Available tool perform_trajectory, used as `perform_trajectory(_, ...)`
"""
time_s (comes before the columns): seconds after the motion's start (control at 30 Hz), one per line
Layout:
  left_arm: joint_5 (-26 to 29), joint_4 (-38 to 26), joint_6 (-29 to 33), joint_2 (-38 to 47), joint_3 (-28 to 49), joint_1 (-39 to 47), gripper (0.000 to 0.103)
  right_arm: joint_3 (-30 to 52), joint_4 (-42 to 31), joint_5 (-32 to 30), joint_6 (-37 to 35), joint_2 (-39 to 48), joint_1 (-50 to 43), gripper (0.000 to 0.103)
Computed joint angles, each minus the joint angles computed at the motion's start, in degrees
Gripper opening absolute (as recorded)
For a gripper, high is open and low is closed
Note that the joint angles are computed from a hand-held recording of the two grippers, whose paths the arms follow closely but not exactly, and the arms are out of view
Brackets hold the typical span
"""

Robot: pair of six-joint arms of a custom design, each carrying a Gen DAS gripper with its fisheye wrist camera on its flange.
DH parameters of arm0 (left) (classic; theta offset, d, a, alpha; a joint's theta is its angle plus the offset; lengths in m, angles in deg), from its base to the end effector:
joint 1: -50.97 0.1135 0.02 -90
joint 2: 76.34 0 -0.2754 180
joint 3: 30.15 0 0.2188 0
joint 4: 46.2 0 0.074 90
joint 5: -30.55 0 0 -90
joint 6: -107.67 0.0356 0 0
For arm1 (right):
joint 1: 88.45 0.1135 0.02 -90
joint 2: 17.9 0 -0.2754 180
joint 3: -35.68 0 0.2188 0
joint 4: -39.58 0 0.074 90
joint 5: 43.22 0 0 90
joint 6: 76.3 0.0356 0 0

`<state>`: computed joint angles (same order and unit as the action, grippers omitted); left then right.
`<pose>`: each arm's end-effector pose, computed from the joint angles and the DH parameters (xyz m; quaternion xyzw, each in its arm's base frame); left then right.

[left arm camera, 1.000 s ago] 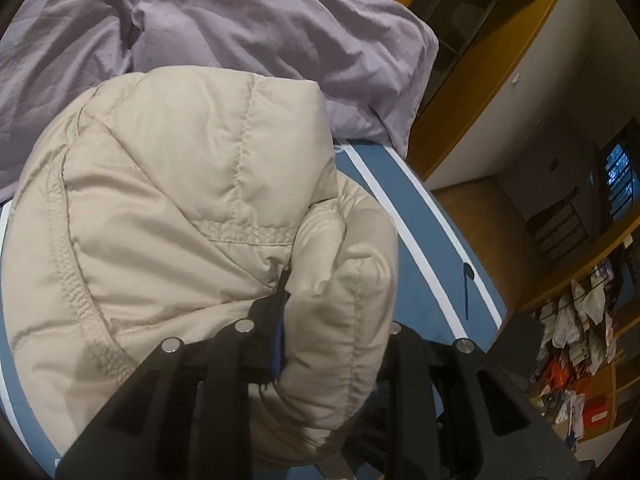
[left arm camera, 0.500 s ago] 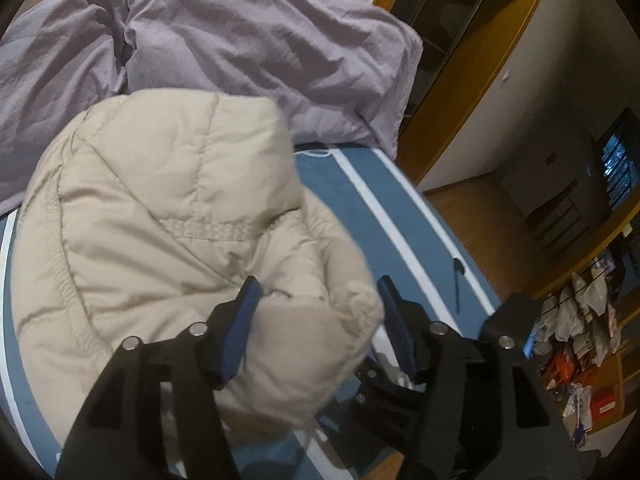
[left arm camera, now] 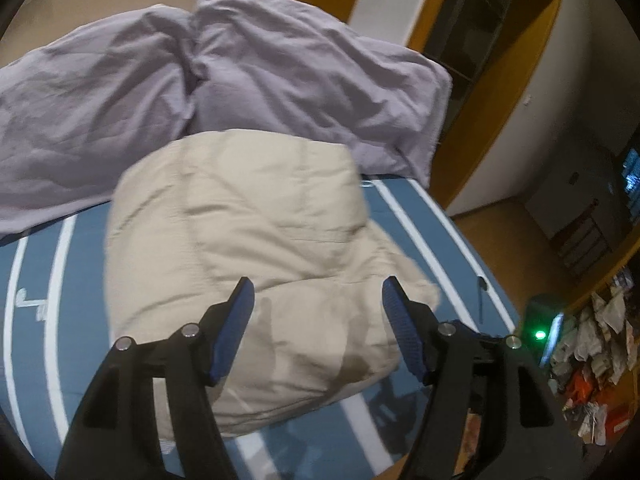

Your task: Fold large clothes

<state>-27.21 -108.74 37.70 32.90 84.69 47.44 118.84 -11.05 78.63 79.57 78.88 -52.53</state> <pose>0.3834 -0.0427 0.3076 0.2654 0.8855 -0.2242 0.3087 0.2624 0.1669 0.2416 0.3013 0.8898 -0.0024 0.3427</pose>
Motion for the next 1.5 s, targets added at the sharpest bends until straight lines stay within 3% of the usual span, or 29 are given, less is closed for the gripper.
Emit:
perform_trajectory(0.33, -5.0, 2.8, -1.3, 5.1, 3.7, 5.5, 0.066, 2.0, -1.5, 0.8, 0.0, 0.6, 1.3, 0.064)
perform_trajectory(0.57, -6.0, -0.2, -4.5, 12.7, 11.2, 7.2, 0.07, 1.3, -1.2, 1.0, 0.9, -0.5, 0.9, 0.064)
perform_trajectory(0.73, -4.3, 1.1, -5.3, 13.3, 9.1, 6.8, 0.068, 0.9, -1.1, 1.5, 0.9, -2.3, -0.1, 0.063)
perform_trajectory(0.93, -6.2, 6.1, -4.6, 10.8, 2.3, 4.1, 0.067, 1.8, -0.3, 1.4, -1.7, -3.9, -1.9, 0.062)
perform_trajectory(1.23, -9.2, 11.1, -3.3, 8.0, -4.3, 0.2, 0.067, 6.8, 3.4, -1.3, -6.7, -1.6, -2.6, 0.045)
perform_trajectory(1.5, -8.8, 10.1, -2.8, 9.0, -3.0, 0.0, 0.067, 12.7, 3.9, -4.8, -10.0, 5.0, -1.9, 0.032)
